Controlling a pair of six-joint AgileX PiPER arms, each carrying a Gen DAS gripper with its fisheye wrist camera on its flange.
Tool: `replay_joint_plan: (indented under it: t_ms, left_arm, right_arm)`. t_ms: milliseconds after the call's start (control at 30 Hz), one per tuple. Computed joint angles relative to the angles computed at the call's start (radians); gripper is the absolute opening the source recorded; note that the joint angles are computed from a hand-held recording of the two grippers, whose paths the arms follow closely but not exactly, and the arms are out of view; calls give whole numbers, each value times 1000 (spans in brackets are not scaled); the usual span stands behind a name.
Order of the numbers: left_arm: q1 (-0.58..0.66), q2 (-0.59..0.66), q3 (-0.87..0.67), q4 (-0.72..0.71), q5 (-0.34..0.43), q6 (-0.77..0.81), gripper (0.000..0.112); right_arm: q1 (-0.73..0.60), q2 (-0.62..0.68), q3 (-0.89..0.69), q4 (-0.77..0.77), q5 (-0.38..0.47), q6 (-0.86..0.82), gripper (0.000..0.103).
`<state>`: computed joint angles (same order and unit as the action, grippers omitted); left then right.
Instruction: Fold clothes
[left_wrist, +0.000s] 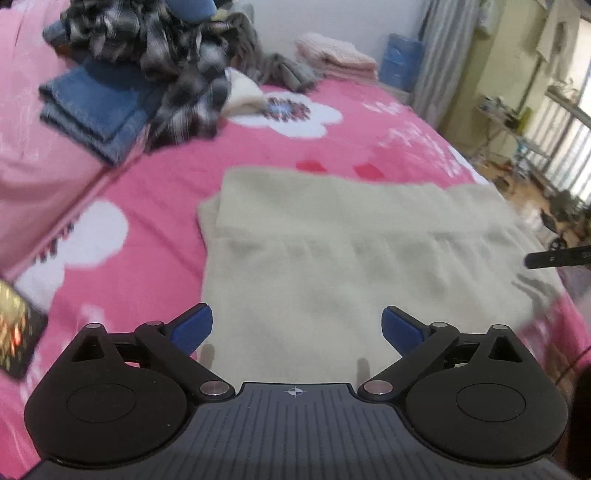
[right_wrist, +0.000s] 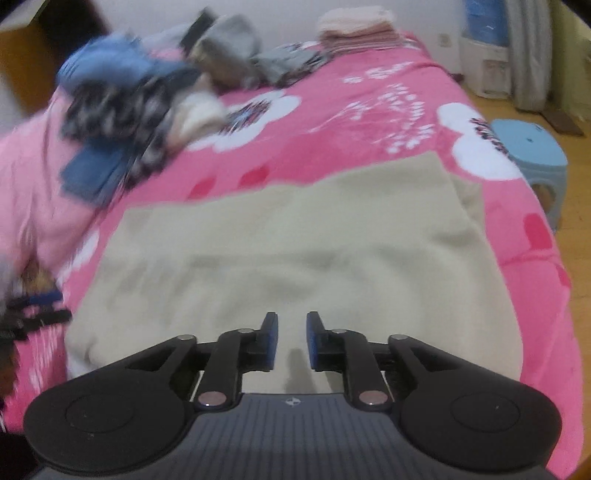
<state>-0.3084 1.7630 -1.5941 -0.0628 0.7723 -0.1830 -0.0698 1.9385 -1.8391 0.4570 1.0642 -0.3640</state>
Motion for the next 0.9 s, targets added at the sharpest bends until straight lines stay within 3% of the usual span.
replay_joint_plan:
  t_ms: [133, 200, 300, 400, 467, 567, 633, 767, 900]
  left_arm:
    - [-14, 15, 96, 64, -29, -107, 99]
    - [-15, -4, 150, 70, -91, -111, 100]
    - [-24, 0, 123, 98, -57, -111, 99]
    - [-10, 2, 125, 72, -58, -87, 99]
    - [-3, 2, 133, 54, -69, -87, 100]
    - [-6, -3, 141, 59, -74, -108, 100]
    - [-7, -4, 140, 65, -71, -122, 100]
    - [-11, -7, 138, 76, -64, -150, 100]
    - [-14, -10, 136, 87, -56, -177, 102]
  right_arm:
    - [95, -78, 223, -145, -193, -98, 20]
    - [115, -78, 204, -189, -188, -77, 20]
    - [114, -101, 178, -163, -161, -82, 20]
    - [99, -147, 234, 3, -160, -256, 20]
    - [143, -143, 274, -51, -171, -275, 21]
    - [180, -193, 416, -75, -316, -355, 23]
    - [176, -210, 396, -101, -298, -315, 22]
    - [118, -256, 415, -223, -379, -125, 23]
    - [-4, -208, 439, -93, -371, -105, 26]
